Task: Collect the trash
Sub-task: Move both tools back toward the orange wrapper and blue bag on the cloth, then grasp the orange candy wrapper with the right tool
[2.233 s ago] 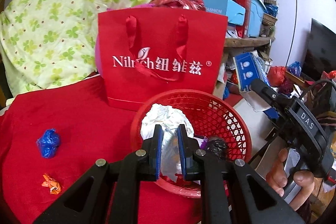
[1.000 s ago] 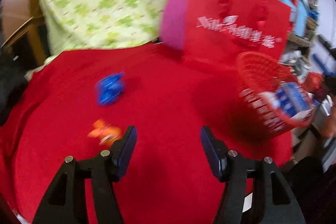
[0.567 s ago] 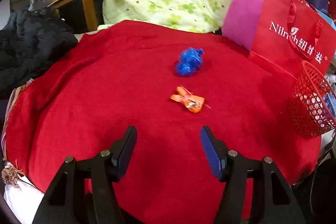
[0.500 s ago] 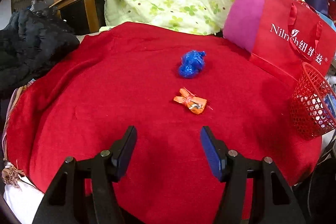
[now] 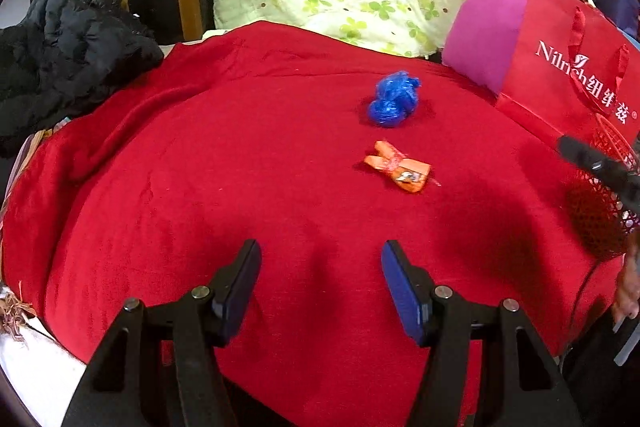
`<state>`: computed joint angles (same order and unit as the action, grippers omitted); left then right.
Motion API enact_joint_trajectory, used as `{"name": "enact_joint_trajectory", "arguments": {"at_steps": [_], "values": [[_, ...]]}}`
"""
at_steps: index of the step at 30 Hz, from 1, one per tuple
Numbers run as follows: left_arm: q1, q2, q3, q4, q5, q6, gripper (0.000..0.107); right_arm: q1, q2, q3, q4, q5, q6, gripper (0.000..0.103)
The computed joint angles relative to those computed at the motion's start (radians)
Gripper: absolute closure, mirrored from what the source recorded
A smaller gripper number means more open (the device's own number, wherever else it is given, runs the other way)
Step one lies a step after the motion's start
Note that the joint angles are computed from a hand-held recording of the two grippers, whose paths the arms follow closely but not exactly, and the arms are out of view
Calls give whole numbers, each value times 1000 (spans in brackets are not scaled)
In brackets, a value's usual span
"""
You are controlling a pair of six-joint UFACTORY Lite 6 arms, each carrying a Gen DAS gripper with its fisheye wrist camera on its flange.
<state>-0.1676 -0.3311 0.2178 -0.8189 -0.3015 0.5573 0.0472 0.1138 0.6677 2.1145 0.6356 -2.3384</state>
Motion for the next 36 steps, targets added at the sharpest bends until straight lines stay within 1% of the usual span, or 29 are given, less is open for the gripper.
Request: {"name": "enact_joint_trajectory", "arguments": {"at_steps": [1, 3, 5, 7, 9, 10, 11, 12, 15, 17, 20, 23, 25, 26, 28, 30, 33, 36], "values": [[20, -11, -8, 36, 7, -25, 43, 13, 33, 32, -16, -10, 25, 45], [58, -13, -17, 132, 12, -100, 43, 48, 129, 123, -51, -29, 87, 51], [90, -17, -26, 218, 15, -166, 43, 82, 233, 227, -97, -47, 164, 52], [135, -18, -32, 345, 22, -267, 43, 110, 327, 334, -180, -67, 267, 54], [157, -10, -32, 410, 22, -324, 43, 154, 422, 447, -243, -97, 358, 57], [167, -4, -31, 442, 21, -353, 43, 175, 481, 514, -289, -105, 422, 57], [175, -2, -34, 432, 14, -342, 43, 184, 522, 564, -329, -109, 469, 57], [184, -1, -35, 463, 15, -369, 43, 199, 567, 621, -362, -126, 510, 58], [195, 11, -32, 480, 10, -379, 43, 234, 690, 767, -427, -177, 586, 58], [211, 34, -22, 525, 5, -416, 43, 245, 743, 834, -495, -184, 666, 59], [212, 80, 2, 532, -9, -432, 43, 267, 813, 918, -576, -200, 743, 60], [205, 117, 23, 511, -20, -420, 43, 284, 842, 953, -627, -209, 780, 64], [199, 138, 37, 485, -22, -401, 43, 290, 836, 944, -617, -207, 755, 71], [194, 143, 40, 473, -23, -393, 43, 290, 825, 931, -616, -206, 748, 74], [188, 155, 50, 454, -25, -378, 43, 281, 790, 880, -556, -199, 684, 77], [181, 169, 69, 432, -20, -358, 43, 259, 743, 826, -525, -177, 653, 78], [163, 208, 125, 404, -5, -326, 43, 216, 675, 751, -484, -174, 614, 78], [148, 281, 238, 416, 39, -334, 43, 144, 643, 717, -537, -156, 697, 78]]}}
